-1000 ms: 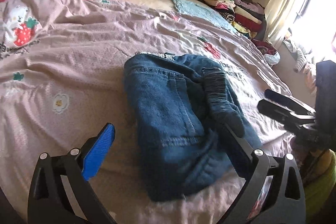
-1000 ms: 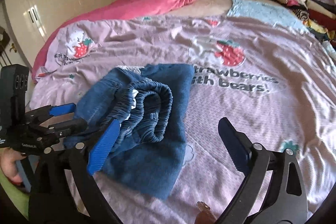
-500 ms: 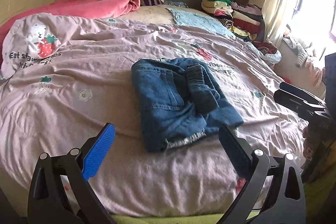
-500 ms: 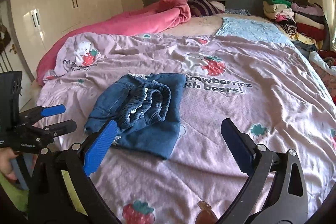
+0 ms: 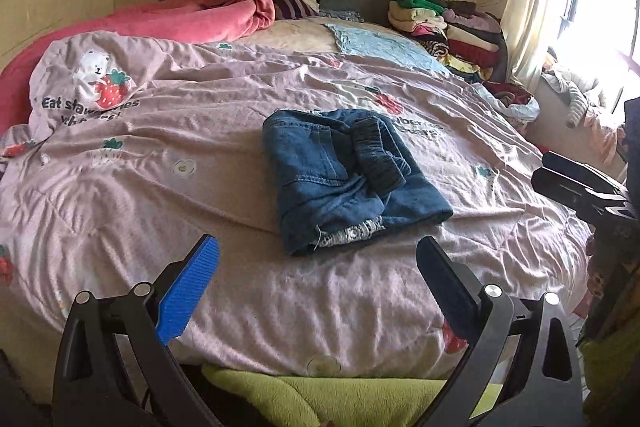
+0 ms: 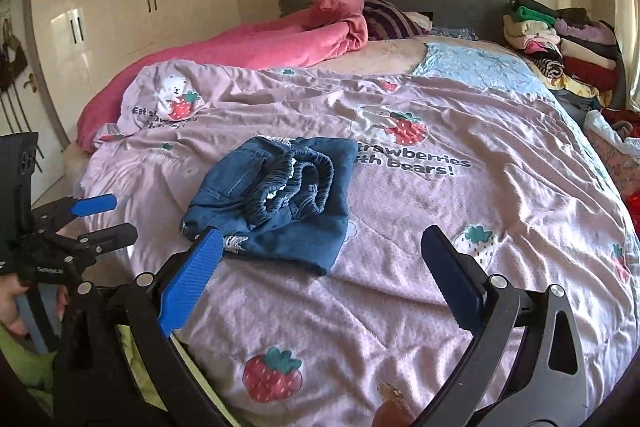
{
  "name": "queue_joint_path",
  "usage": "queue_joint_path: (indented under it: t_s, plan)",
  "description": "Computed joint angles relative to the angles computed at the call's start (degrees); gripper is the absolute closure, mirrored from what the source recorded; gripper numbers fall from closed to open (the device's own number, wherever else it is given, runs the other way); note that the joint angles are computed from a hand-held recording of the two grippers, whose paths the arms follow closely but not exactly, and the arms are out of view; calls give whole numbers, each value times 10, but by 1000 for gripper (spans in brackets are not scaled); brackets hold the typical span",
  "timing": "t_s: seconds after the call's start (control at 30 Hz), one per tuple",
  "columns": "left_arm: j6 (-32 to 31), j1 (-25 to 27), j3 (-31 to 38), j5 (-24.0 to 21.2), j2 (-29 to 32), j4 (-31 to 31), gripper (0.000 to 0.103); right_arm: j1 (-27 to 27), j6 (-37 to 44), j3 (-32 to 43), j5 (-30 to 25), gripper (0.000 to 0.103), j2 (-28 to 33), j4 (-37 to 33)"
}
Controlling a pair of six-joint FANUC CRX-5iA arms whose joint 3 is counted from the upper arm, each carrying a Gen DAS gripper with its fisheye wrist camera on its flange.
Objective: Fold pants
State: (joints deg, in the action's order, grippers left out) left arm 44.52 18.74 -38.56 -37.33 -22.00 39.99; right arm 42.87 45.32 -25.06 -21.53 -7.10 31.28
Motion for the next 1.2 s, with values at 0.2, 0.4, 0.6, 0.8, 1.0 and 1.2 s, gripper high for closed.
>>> queue_joint_path:
  t_s: [0.2,0.4,0.6,0.8,1.0,1.2]
  plan:
    - [10,-1,-6,-5,-12,-6,5,5,-20,-20,-4,9,-15,18]
    - [14,-1,-14,-8,-22,-5,5,12,-27,-33,-10,9,-22,19]
    - [29,-2,-17,-13,-25,-19,4,14,-21,-39,-13,9,-21,5]
    - [37,-3,-17,-14,-17,-31,5,15,-14,-36,-14,9,-13,-8]
    - [44,-3,-20,-12,-7,-35,5,16,-10,-34,-17,9,-4,-15]
    - [48,-3,-21,-10,-3,-38,5,19,-1,-27,-23,9,6,-28]
